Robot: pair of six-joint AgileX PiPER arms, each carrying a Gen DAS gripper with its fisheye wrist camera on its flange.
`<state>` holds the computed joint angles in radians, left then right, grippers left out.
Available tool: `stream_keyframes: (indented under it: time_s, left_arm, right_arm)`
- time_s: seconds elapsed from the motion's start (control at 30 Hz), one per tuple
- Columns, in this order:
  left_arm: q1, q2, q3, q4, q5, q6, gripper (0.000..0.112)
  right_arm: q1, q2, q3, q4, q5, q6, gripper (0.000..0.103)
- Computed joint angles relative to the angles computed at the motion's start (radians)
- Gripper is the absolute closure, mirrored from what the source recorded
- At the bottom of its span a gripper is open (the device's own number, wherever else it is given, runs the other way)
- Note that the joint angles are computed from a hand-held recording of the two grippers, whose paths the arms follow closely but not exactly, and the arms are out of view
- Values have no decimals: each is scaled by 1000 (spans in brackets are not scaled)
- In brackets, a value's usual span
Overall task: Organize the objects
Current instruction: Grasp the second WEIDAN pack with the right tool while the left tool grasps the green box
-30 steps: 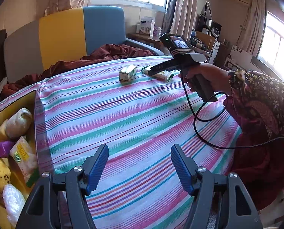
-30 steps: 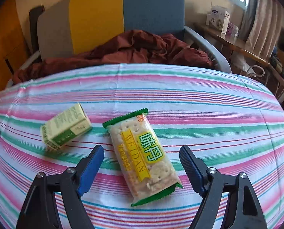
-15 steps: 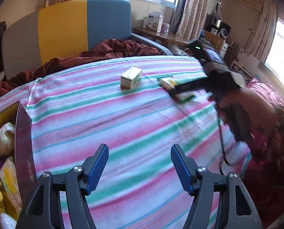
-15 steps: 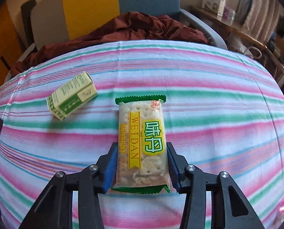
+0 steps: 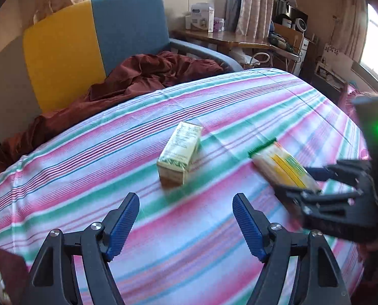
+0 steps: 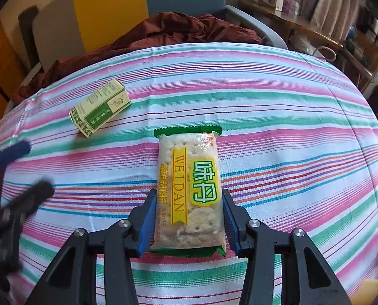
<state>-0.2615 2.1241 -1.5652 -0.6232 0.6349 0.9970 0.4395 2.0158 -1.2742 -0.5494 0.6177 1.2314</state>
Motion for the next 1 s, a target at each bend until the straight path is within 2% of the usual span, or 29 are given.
stream_keyframes:
  time_s: [0.17, 0.23, 0.33, 0.37, 0.43, 0.47, 0.53, 0.57, 0.6, 0.63, 0.7, 0.8, 0.9, 1.0]
  left_arm:
    - [-50, 119, -164, 182, -4, -188, 35]
    - [-60, 167, -236, 204, 36, -237, 35]
    - [-74, 193, -263, 212, 33, -246, 35]
    - [-82, 197, -260, 231, 10, -254, 35]
    - [-76, 193, -242, 173, -15, -213, 38]
    - [-69, 199, -250, 134, -1, -199, 47]
    - [-62, 197, -245, 102, -8, -184, 57]
    - [-57, 196, -239, 83, -9, -169, 71]
    - [-54, 195, -238, 71, -11, -163, 79]
    - [-50, 195, -237, 61, -10, -160, 81]
    - [-37, 200, -245, 28, 9, -141, 82]
    - [-34, 181, -202, 0, -24, -110, 82]
    - [-34, 129, -101, -61, -102, -25, 82]
    - [-23, 61, 19, -223, -182, 147, 82]
  right_arm:
    - [-9, 5, -11, 21, -1, -14, 54]
    - [-12, 7, -16, 30, 0, -25, 54]
    - [-23, 6, -9, 40, -16, -29, 54]
    - [-24, 7, -10, 41, -18, -28, 54]
    - [-21, 7, -9, 36, -21, -12, 54]
    - [-18, 6, -7, 34, -20, -9, 53]
    - [-15, 11, -13, 26, -12, -7, 53]
    - [-13, 13, -16, 22, -9, -2, 52]
    - [-10, 16, -21, 17, -3, 2, 52]
    - [-6, 19, -26, 9, 4, 8, 52]
    - [-1, 23, -29, -4, 10, 23, 52]
    - [7, 23, -27, -22, 16, 44, 52]
    - [12, 27, -31, -32, 24, 53, 52]
    - [14, 29, -35, -36, 30, 52, 53]
